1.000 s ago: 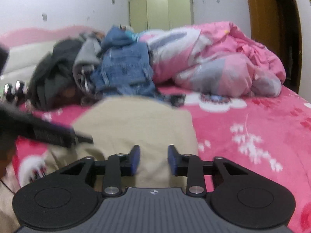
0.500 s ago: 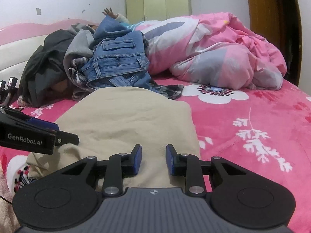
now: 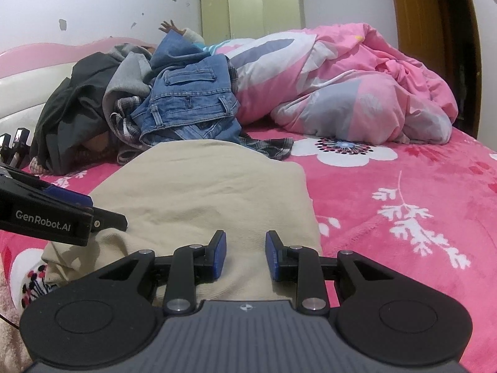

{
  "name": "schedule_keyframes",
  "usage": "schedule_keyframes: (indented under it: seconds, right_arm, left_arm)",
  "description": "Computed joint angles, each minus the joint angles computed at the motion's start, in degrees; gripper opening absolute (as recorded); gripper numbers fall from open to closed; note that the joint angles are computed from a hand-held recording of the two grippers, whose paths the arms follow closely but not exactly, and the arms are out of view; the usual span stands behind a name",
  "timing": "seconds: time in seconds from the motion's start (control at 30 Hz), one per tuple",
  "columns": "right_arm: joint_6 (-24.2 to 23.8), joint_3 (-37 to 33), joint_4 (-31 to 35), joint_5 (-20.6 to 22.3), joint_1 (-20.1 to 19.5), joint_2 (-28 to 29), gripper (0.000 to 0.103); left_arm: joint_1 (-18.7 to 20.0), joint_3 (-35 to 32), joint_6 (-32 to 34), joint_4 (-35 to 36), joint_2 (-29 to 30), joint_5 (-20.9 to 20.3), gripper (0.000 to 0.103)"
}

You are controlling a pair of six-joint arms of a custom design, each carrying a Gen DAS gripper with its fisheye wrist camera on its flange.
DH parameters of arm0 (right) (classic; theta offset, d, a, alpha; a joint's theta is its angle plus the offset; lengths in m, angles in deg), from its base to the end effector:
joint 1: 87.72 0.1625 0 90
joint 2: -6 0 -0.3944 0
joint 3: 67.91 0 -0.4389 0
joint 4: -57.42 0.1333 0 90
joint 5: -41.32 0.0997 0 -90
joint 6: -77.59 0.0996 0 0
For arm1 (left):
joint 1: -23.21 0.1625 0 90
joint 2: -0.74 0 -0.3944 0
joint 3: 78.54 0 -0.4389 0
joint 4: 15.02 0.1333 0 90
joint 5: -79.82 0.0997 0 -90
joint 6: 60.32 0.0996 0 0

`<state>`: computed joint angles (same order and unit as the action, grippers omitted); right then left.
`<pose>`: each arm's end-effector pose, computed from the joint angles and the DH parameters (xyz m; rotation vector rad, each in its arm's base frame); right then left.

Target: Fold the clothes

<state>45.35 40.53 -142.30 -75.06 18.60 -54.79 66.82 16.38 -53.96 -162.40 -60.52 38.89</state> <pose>0.2579 -0.5639 0.2287 0.6377 -2.1874 1.2712 -0.3431 -0.6148 0.2454 0.8394 2.1984 -0.8282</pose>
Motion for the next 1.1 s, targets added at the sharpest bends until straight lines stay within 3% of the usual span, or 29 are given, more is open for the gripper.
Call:
schedule_keyframes:
  seconds: [0.27, 0.37, 0.43, 0.47, 0.77, 1.1]
  right_arm:
    - [-0.4, -0.3, 0.5, -0.8, 0.3, 0.2, 0.03]
    - [-0.3, -0.3, 0.6, -1.0, 0.4, 0.2, 0.03]
    - [-0.3, -0.4, 0.3, -1.3, 0.4, 0.4, 0.03]
    - [-0.3, -0.4, 0.2, -1.5, 0.5, 0.5, 0.03]
    - [-0.4, -1.0, 0.2, -3.0, 0.9, 1.1, 0.03]
    - [-1.5, -1.3, 0.0, -4.0, 1.4, 1.3, 0.033]
  left_arm:
    - [0.4, 1.4, 1.4, -3.7, -0.7, -1.8, 0.061]
    - [0.7, 2.0, 1.3, -4.8, -1.2, -3.6, 0.077]
    - [0.6, 2.6, 1.1, -6.2, -1.3, -3.7, 0.098]
    - [0.6, 2.7, 0.7, -6.4, -1.4, -3.8, 0.103]
    - [1.9, 2.9, -6.7, -4.4, -3.2, -7.1, 0.103]
    - [4.2, 6.9, -8.9, -10.2, -8.7, -12.6, 0.103]
